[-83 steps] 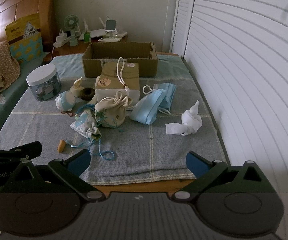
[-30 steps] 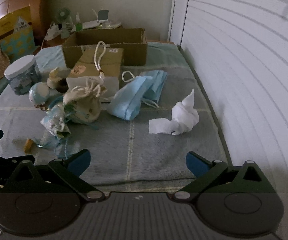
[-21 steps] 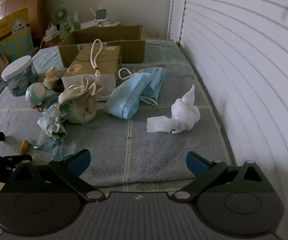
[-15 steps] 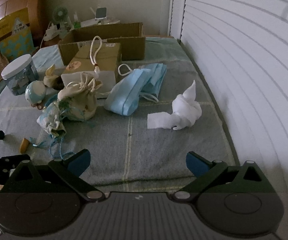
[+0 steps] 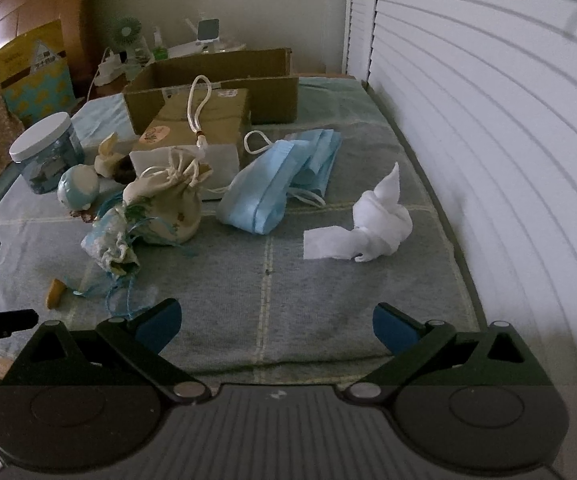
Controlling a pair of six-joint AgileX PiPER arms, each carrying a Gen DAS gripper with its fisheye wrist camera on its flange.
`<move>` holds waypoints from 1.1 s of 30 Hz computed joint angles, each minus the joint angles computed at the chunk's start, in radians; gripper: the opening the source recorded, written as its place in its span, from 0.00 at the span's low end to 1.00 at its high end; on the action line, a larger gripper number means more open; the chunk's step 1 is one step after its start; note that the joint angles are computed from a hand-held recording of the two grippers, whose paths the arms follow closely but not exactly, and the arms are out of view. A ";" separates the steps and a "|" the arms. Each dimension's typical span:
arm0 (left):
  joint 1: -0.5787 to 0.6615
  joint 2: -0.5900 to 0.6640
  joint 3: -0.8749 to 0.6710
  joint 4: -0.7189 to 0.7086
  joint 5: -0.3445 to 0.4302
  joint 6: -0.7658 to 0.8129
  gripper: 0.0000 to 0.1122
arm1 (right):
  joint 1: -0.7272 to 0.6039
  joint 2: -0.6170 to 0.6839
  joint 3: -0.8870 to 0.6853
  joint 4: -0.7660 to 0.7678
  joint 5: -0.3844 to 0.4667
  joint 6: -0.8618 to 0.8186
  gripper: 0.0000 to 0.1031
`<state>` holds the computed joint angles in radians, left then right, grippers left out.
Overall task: Organize soft objects
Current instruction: 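Move the right gripper to the white cloth bundle and close on it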
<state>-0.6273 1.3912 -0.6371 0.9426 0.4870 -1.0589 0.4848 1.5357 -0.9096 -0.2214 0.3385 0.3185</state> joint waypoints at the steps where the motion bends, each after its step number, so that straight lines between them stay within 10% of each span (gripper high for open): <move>1: 0.017 0.000 0.001 -0.005 -0.025 0.013 0.91 | 0.002 -0.001 0.001 0.004 -0.002 -0.006 1.00; 13: 0.083 0.078 -0.041 0.104 -0.160 -0.016 0.89 | 0.015 0.005 -0.008 -0.038 0.018 0.035 1.00; 23: 0.083 0.054 -0.035 -0.037 -0.238 0.104 0.44 | 0.012 0.015 -0.016 -0.044 0.022 0.039 1.00; 33: 0.044 0.055 -0.030 -0.022 -0.247 -0.036 0.28 | -0.001 0.016 -0.006 -0.042 -0.006 0.030 1.00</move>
<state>-0.5829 1.4462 -0.6666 0.9209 0.2395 -1.0952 0.4841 1.5521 -0.9160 -0.2638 0.3326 0.3489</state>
